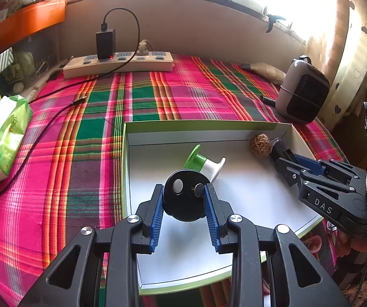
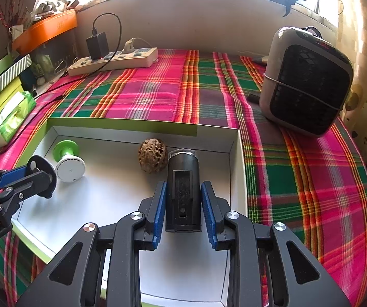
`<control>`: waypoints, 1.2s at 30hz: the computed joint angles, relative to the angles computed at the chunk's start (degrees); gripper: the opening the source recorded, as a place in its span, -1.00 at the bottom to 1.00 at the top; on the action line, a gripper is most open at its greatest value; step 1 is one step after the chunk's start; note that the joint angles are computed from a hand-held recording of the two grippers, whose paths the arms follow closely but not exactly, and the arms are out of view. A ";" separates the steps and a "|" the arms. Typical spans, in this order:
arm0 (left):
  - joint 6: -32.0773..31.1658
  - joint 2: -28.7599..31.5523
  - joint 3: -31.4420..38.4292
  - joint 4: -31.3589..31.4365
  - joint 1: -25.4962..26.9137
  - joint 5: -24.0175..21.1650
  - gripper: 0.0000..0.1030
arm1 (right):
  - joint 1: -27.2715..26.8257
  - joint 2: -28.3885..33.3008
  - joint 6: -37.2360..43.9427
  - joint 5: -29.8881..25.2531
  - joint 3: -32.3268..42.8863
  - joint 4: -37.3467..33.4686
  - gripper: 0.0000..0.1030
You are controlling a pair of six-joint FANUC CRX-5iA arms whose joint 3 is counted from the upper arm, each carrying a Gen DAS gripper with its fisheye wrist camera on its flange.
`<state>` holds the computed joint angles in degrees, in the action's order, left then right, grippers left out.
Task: Organize objects
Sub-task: 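Carry the black device and black disc over the tray with both tools, then open both tools to release the device and disc into the tray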
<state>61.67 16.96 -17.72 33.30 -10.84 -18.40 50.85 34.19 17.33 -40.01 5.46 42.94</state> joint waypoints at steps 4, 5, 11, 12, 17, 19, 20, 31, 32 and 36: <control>0.08 0.26 0.43 -0.14 0.04 -0.48 -0.44 | -0.02 0.09 0.00 0.01 0.01 0.19 -0.44; -0.28 0.54 0.59 0.13 0.10 -0.55 -0.44 | -0.03 0.10 -0.05 0.13 0.00 0.32 -0.44; 1.06 0.45 0.93 -1.26 0.03 -0.93 -0.44 | -0.07 0.07 -0.29 0.36 -0.11 0.59 -0.44; 1.24 0.50 1.07 -1.42 0.06 -1.12 -0.44 | -0.06 0.01 -0.33 0.39 -0.15 0.61 -0.44; 3.12 0.42 1.53 -3.57 -0.03 -1.23 -0.44 | -0.05 0.01 -0.61 0.48 -0.19 0.74 -0.44; 3.29 0.42 1.56 -3.65 -0.07 -1.26 -0.44 | -0.04 -0.06 -0.95 0.54 -0.36 0.94 -0.44; 3.55 0.42 1.64 -3.90 -0.09 -1.33 -0.44 | -0.03 -0.05 -1.05 0.55 -0.35 0.95 -0.44; 3.97 0.34 1.76 -4.36 -0.09 -1.61 -0.39 | -0.02 -0.48 -2.60 1.02 -1.38 2.44 -0.43; 3.89 0.20 1.61 -4.28 -0.06 -1.54 -0.38 | -0.01 -0.57 -2.71 1.16 -1.49 2.51 -0.43; 0.79 -0.83 -0.16 -0.98 -0.37 -0.37 -0.32 | 0.10 -1.23 -3.91 2.06 -2.61 3.59 -0.25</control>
